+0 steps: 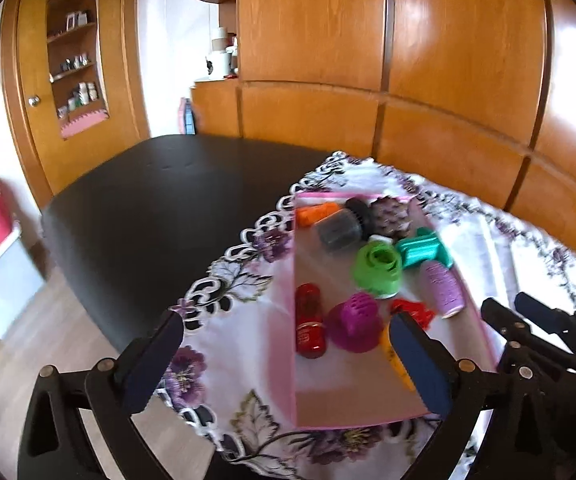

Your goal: Organize rigid objects

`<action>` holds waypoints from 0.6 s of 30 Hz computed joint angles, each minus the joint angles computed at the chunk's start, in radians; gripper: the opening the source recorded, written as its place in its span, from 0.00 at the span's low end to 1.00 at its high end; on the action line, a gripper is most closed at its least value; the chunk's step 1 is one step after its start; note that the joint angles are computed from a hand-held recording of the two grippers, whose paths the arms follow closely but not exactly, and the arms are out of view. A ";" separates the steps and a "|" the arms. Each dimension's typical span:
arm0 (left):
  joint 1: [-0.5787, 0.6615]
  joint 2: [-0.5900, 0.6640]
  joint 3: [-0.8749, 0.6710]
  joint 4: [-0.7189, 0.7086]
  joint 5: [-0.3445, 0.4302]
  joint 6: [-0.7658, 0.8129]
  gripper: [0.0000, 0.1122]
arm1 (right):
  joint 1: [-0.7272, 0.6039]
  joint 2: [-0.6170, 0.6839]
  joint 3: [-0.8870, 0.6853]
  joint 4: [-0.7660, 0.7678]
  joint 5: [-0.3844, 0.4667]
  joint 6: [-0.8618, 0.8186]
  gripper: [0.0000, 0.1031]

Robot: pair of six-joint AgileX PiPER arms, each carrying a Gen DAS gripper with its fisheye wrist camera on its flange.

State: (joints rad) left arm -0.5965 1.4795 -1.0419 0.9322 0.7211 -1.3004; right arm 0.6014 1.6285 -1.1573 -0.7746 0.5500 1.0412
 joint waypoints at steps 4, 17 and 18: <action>0.003 -0.017 0.019 0.001 -0.019 -0.016 0.91 | 0.003 0.003 0.003 0.003 -0.006 -0.012 0.42; -0.003 -0.045 0.049 0.061 -0.038 -0.099 0.91 | 0.034 0.013 -0.001 -0.024 0.005 0.012 0.42; -0.001 -0.045 0.049 0.059 -0.040 -0.093 0.91 | 0.035 0.014 -0.001 -0.024 0.004 0.010 0.42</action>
